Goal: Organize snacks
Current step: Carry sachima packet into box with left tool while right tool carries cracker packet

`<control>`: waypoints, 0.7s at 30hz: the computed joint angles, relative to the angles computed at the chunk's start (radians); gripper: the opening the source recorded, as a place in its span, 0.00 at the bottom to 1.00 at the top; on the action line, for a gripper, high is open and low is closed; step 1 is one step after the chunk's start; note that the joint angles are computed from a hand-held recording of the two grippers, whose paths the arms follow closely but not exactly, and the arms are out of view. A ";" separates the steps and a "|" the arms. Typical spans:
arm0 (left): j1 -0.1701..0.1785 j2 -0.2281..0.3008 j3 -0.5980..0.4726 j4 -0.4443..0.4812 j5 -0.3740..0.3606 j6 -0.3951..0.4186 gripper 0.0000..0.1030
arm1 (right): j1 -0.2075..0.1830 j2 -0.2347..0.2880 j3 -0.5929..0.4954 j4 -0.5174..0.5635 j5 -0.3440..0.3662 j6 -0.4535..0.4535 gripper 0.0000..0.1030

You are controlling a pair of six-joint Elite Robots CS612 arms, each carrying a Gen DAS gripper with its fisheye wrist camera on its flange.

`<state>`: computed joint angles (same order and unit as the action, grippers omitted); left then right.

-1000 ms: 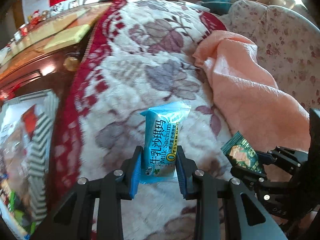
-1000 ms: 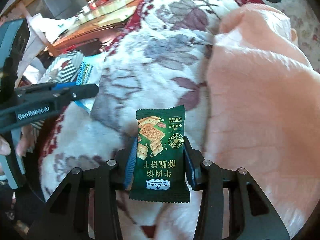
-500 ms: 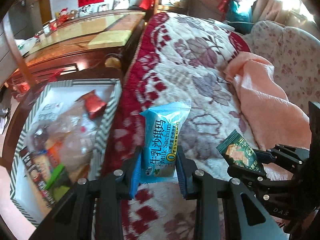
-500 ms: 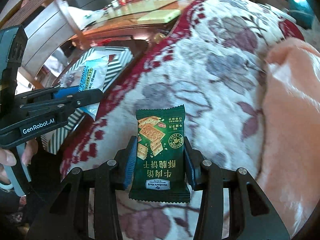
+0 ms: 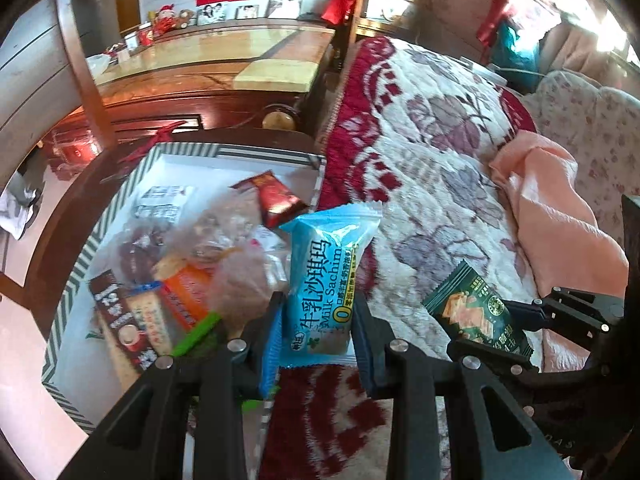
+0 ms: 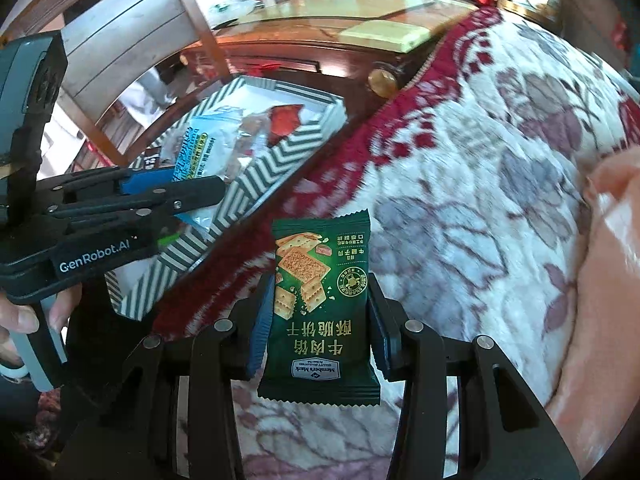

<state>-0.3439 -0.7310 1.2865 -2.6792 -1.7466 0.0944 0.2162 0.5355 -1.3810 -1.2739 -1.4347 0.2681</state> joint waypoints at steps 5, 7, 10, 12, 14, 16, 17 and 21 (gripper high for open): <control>0.017 0.010 -0.021 0.003 0.025 -0.015 0.33 | 0.008 -0.033 0.066 -0.039 0.015 -0.027 0.40; 0.024 0.015 -0.029 0.005 0.036 -0.027 0.33 | 0.010 -0.048 0.097 -0.058 0.022 -0.039 0.40; 0.040 0.022 -0.044 0.011 0.053 -0.059 0.33 | 0.015 -0.068 0.141 -0.082 0.028 -0.057 0.40; 0.050 0.028 -0.055 0.016 0.064 -0.074 0.33 | 0.019 -0.084 0.176 -0.100 0.033 -0.068 0.40; 0.056 0.034 -0.064 0.022 0.073 -0.084 0.33 | 0.022 -0.101 0.213 -0.121 0.039 -0.079 0.40; 0.059 0.039 -0.070 0.026 0.081 -0.092 0.33 | 0.024 -0.119 0.252 -0.139 0.052 -0.090 0.40; 0.061 0.042 -0.074 0.030 0.084 -0.096 0.33 | 0.025 -0.126 0.268 -0.144 0.054 -0.095 0.40; 0.067 0.053 -0.089 0.047 0.102 -0.111 0.33 | 0.030 -0.157 0.342 -0.167 0.072 -0.121 0.40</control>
<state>-0.2767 -0.6778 1.1978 -2.6324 -1.6446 -0.0168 0.2461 0.3785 -1.0388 -1.4407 -1.3629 0.1473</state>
